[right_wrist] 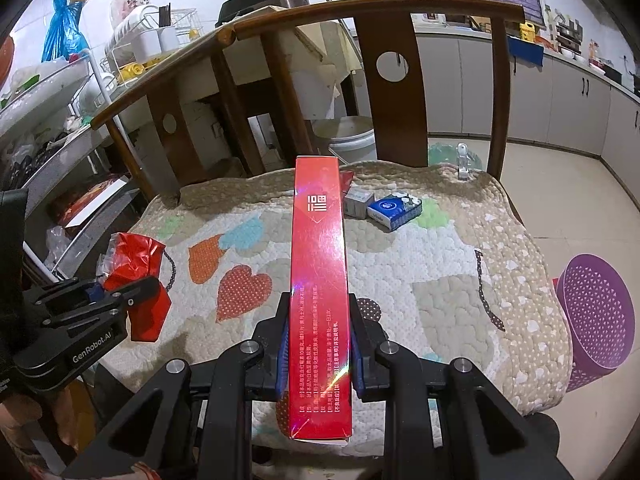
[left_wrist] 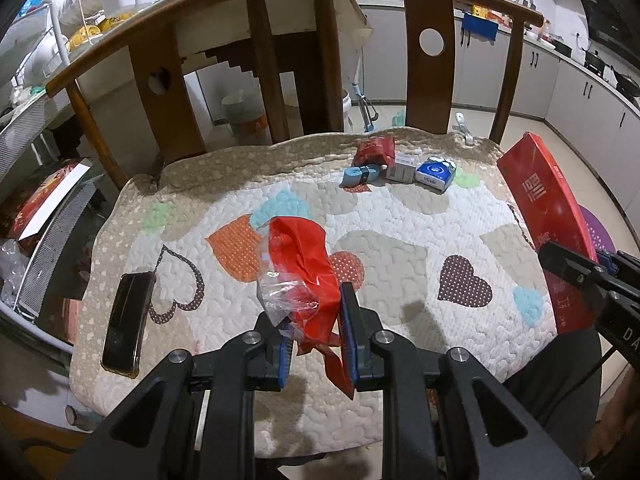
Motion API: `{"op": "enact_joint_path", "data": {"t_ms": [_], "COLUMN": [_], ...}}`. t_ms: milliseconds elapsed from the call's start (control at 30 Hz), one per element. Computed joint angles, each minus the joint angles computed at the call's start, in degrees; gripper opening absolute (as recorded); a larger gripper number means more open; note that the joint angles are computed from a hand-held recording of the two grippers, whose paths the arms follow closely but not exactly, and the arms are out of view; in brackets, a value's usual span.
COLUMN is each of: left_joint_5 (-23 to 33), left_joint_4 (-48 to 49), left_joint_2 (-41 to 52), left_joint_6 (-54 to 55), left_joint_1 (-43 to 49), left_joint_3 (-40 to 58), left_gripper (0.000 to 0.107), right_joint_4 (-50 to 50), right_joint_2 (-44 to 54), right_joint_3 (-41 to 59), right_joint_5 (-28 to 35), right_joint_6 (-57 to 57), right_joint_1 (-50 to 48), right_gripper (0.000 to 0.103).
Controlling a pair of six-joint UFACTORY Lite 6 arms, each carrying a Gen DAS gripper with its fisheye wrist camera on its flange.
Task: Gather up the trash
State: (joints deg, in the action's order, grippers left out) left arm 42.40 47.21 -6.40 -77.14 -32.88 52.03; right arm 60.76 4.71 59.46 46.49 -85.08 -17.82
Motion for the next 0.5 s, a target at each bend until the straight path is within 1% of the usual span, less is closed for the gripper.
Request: {"op": "enact_joint_path", "data": {"t_ms": [500], "left_joint_5": [-2.2], "left_joint_4": [-1.0], "left_joint_2": [6.0], "left_joint_6": [1.3], "left_joint_1": [0.2], "left_joint_3": [2.4], "left_gripper": [0.020], "right_joint_4": [-0.1], "right_joint_2": [4.0], "right_joint_3": [2.0], "right_joint_5": [0.3], "right_joint_6": [0.5], "right_joint_1": [-1.2], "right_gripper": [0.026]}}
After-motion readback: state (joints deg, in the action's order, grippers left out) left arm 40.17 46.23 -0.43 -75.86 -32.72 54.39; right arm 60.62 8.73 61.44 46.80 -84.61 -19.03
